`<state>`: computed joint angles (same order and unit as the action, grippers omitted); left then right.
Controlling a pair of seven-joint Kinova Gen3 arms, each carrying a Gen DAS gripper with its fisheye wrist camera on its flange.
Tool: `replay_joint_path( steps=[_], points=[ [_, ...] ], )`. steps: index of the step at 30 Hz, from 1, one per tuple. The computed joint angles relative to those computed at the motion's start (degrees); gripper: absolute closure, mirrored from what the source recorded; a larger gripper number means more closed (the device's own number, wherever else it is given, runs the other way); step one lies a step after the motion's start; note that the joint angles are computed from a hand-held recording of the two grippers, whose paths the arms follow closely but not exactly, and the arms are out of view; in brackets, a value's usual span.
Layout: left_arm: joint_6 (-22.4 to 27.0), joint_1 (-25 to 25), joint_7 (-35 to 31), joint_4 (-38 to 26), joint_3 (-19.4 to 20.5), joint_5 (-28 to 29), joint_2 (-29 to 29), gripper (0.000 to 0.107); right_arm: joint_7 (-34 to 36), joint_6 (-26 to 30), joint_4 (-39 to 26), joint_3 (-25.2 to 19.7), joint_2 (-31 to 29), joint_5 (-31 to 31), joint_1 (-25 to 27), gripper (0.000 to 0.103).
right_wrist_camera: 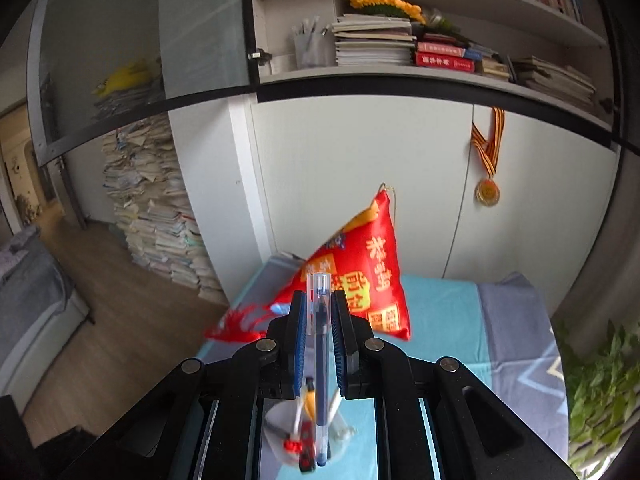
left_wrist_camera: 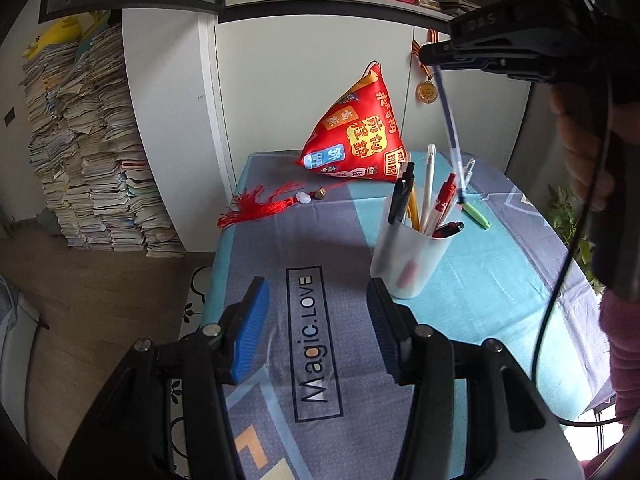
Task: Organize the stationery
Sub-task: 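Lower the red pen into the frosted cup with the left gripper while the right lowers the blue pen, then open both grippers over the cup and move them toward the eraser and highlighter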
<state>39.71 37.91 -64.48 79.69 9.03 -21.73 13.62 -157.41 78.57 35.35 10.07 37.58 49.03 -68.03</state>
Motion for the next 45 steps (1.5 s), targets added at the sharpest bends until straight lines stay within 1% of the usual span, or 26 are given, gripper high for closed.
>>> replay_joint_path(
  steps=[4,8,15,23,27,29,32,34,36,37,39,41,45],
  points=[
    [0.0,-0.3,-1.0,-0.1,0.3,0.6,0.3,0.059,-3.3,-2.1,4.1,0.9,0.1,2.7,-0.8,0.090],
    [-0.1,-0.8,-3.0,-0.9,0.7,2.5,1.0,0.059,-5.5,-3.2,7.9,-0.8,-1.4,2.0,0.2,0.090],
    [0.9,0.1,-5.5,-2.1,0.8,4.2,2.1,0.059,-8.7,-4.3,13.6,-3.6,-4.1,1.3,1.2,0.090],
    [2.0,0.6,-6.3,-2.5,0.8,5.0,2.1,0.059,-11.8,-4.8,17.8,-5.8,-6.4,1.5,1.3,0.090],
    [2.2,0.8,-7.2,-2.9,1.2,5.7,2.3,0.059,-12.1,-5.3,19.4,-7.6,-7.9,0.0,2.4,0.090],
    [2.5,1.2,-7.6,-3.1,1.3,5.7,2.4,0.059,-13.1,-6.3,21.5,-8.5,-9.5,-0.7,2.8,0.090],
    [2.8,1.9,-8.1,-3.2,1.4,5.5,2.6,0.059,-17.5,-8.5,26.7,-9.4,-12.9,0.1,2.9,0.090],
    [2.8,2.3,-8.4,-3.2,1.5,5.5,2.6,0.059,-21.1,-8.2,30.0,-10.1,-15.1,1.3,3.2,0.089],
    [2.7,2.4,-9.1,-3.1,1.8,6.0,2.5,0.059,-22.3,-5.6,31.2,-10.9,-16.1,1.0,4.2,0.085],
    [2.4,2.3,-9.7,-2.9,2.1,6.4,2.4,0.059,-22.2,-3.7,31.4,-11.6,-16.3,-0.3,5.5,0.083],
    [2.3,2.1,-11.2,-3.0,2.7,7.6,2.5,0.059,-21.1,-2.2,32.3,-13.1,-16.9,-4.2,8.9,0.082],
    [2.4,2.2,-12.5,-3.3,3.1,8.5,2.8,0.059,-21.2,-2.2,34.5,-14.1,-17.6,-7.8,11.9,0.082],
    [3.6,3.4,-13.8,-5.1,3.2,9.3,4.2,0.059,-21.2,-4.0,38.8,-15.5,-18.3,-12.0,16.1,0.082]
  ],
)
